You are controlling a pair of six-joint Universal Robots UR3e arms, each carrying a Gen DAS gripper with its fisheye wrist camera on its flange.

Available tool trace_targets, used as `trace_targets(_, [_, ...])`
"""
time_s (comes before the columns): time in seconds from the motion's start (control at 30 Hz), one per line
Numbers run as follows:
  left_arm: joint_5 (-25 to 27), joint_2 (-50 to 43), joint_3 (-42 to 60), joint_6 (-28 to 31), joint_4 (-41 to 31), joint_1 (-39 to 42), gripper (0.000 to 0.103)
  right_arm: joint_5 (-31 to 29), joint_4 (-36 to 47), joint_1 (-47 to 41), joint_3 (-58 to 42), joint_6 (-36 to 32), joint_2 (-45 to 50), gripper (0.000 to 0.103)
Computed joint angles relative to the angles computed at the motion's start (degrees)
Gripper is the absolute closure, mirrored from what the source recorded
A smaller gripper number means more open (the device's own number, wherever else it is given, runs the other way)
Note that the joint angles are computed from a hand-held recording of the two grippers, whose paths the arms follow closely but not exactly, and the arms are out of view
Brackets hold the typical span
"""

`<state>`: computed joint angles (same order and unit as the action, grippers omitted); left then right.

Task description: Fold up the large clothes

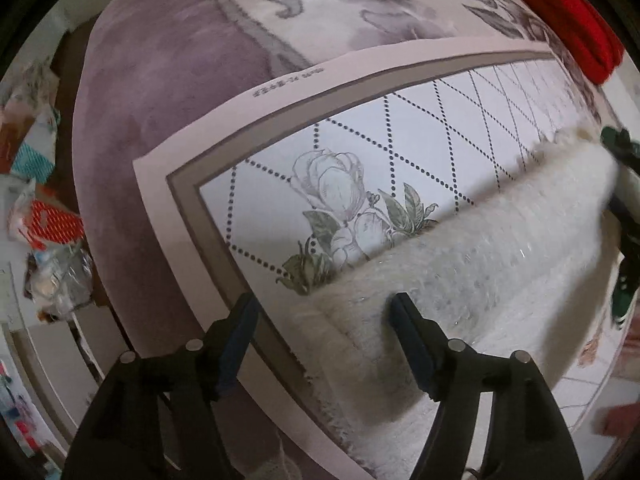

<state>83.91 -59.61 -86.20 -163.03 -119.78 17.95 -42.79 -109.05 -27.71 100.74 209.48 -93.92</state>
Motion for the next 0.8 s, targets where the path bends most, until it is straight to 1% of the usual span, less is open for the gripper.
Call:
trace_targets(0.07, [1.02,-0.61,-0.52,-2.22,2.13,-3.71,0.036,-0.19,-5.24,1.64,1.61,-1.56,6.6,0.069])
trace_targets(0.1, [1.0,-0.35,0.28,-1.72,1.08,-3.86,0.036,1.31,-6.76,1.27,2.22,-1.47,8.33,0.071])
trace_targets(0.13, [1.02,-0.42,1.11,-1.72,0.48,-4.49,0.036,2.53,-5.86,0.84,1.78,-1.96,8.96,0.069])
trace_targets(0.2, [1.65,-1.02,3.15,-2.62,0.53,-7.11,0.036,3.47,3.38,-0.37,-3.01,-6.78,7.64,0.065])
trace_targets(0.23, [2.19,-1.52,3.98,-3.77,1.4,-9.17,0.036,3.71,8.53,-2.03,-4.35,-9.43,4.46,0.059])
trace_targets(0.27, [2.72,-1.99,5.43,-4.71,1.86,-11.21,0.036,3.24,11.55,-3.68,-4.53,-10.88,1.12,0.056])
trace_targets(0.3, [2.73,-2.94,6.14,-5.63,2.85,-12.66,0.036,1.17,15.73,-5.98,-5.54,-12.59,-3.08,0.048])
trace_targets(0.33, [2.39,-3.41,6.83,-6.46,3.02,-13.73,0.036,-2.25,19.52,-8.18,-7.13,-13.92,-6.71,0.041])
trace_targets(0.37, [2.44,-4.94,6.19,-8.78,5.18,-16.32,0.036,-7.97,23.23,-10.24,-9.37,-15.91,-9.96,0.036])
trace_targets(0.43, [3.6,-5.94,3.51,-11.74,8.1,-19.92,0.036,-17.99,27.19,-11.46,-11.61,-18.07,-11.94,0.016])
trace_targets(0.47, [4.85,-5.72,0.57,-13.1,10.76,-21.66,0.036,-20.37,28.7,-12.75,-10.32,-19.25,-13.44,0.015])
trace_targets(0.5, [6.55,-6.0,-2.13,-13.52,13.24,-23.05,0.036,-19.6,31.2,-15.9,-6.62,-22.01,-16.24,0.015])
trace_targets(0.57, [7.4,-6.02,-5.28,-12.7,15.18,-23.49,0.034,-16.54,37.57,-22.32,2.41,-26.44,-21.97,0.015])
trace_targets(0.67, [6.62,-6.02,-4.42,-10.92,14.01,-21.97,0.033,-12.68,42.36,-28.1,13.98,-30.36,-28.58,0.015])
trace_targets(0.7, [6.45,-6.08,-3.77,-10.59,13.35,-21.64,0.033,-12.13,42.36,-28.68,16.13,-30.36,-29.97,0.015])
trace_targets(0.73, [6.69,-5.74,-3.33,-10.46,13.13,-21.4,0.033,-12.51,42.84,-29.13,16.24,-28.83,-31.41,0.015])
trace_targets(0.77, [6.7,-5.43,-2.56,-9.59,12.12,-20.69,0.033,-11.96,45.82,-31.37,14.79,-28.98,-34.4,0.015])
trace_targets(0.8, [6.69,-5.2,-1.73,-9.02,11.09,-20.16,0.033,-10.19,50.81,-35.38,11.74,-32.09,-38.12,0.015])
